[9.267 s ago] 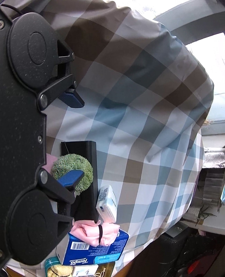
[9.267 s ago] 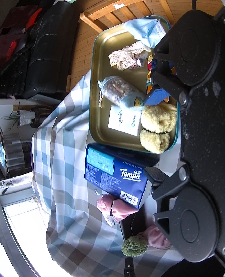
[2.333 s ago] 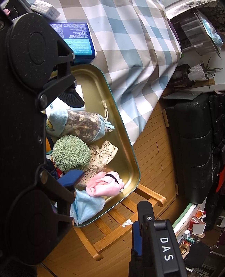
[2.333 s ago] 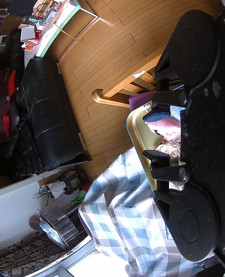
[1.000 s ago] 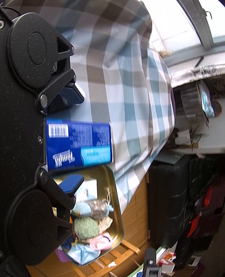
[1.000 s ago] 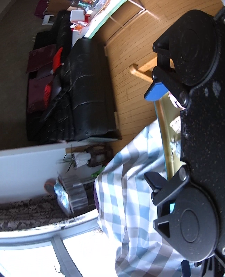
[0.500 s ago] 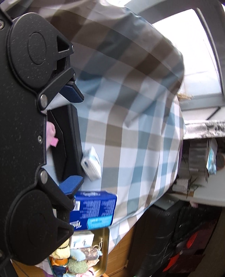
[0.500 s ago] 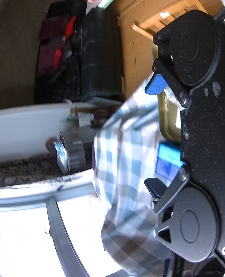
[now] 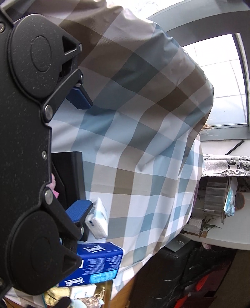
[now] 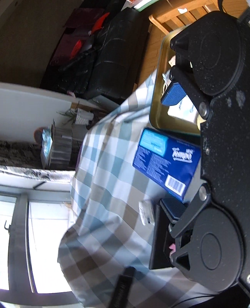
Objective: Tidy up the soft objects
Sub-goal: 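Lower the right gripper onto the white tissue pack and close it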
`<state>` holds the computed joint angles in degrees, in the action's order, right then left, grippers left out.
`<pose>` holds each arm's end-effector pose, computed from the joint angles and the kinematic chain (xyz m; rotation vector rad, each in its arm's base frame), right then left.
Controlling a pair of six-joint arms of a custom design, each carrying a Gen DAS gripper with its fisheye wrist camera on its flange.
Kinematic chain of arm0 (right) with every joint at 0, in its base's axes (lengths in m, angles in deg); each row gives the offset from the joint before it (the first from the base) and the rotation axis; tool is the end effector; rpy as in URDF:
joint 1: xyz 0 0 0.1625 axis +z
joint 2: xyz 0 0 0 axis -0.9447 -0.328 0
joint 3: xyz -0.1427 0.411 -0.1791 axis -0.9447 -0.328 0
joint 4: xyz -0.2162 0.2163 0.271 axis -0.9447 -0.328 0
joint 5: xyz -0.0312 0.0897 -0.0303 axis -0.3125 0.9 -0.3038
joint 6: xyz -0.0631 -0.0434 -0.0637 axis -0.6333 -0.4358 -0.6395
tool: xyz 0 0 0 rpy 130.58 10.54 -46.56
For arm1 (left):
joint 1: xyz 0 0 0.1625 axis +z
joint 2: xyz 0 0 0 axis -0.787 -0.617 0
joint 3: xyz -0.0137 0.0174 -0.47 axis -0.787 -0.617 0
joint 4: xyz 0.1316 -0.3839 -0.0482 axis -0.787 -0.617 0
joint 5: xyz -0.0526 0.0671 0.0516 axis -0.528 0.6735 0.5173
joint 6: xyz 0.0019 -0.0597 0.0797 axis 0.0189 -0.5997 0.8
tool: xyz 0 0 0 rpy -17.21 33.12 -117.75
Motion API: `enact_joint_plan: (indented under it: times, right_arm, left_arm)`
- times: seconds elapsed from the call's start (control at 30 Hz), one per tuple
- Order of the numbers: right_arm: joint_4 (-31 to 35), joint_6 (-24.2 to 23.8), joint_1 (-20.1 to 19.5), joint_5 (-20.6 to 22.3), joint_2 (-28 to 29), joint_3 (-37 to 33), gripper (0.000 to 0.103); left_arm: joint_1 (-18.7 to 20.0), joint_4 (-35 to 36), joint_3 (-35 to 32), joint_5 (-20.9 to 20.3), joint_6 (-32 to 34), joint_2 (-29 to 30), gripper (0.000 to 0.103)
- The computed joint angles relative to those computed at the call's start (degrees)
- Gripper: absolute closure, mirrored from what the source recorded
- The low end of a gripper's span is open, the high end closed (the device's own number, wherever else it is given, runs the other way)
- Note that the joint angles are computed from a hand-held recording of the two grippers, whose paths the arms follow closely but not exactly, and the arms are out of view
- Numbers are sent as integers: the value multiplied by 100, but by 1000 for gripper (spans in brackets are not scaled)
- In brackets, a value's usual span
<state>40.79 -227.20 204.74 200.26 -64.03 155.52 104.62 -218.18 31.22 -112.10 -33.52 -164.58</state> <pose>0.4091 -0.3663 0.1110 0.3144 -2.0326 1.0669 -0.1508 -0.5387 0.3518 0.5931 2.2987 -0.7672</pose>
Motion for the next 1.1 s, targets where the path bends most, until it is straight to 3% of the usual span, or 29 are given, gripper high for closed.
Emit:
enact_joint_plan:
  times: [0.17,0.3,0.7,1.1]
  right_arm:
    - [663,737,-76,-694,129,-152,9]
    - [1134,1053,-191,-1055,311,-390,17]
    - [1490,566,-413,-1125,1097,-1713,27]
    - [2265,-265,-748,-1283,1845,-3124,27]
  left_arm:
    - [304,-56,-239,-482,-92,107,6]
    - [483,-149,-284,-565,-209,215,6]
    - [726,-367,-307,-725,-318,323,6]
    - [942,56,-558,-812,-1100,386,6]
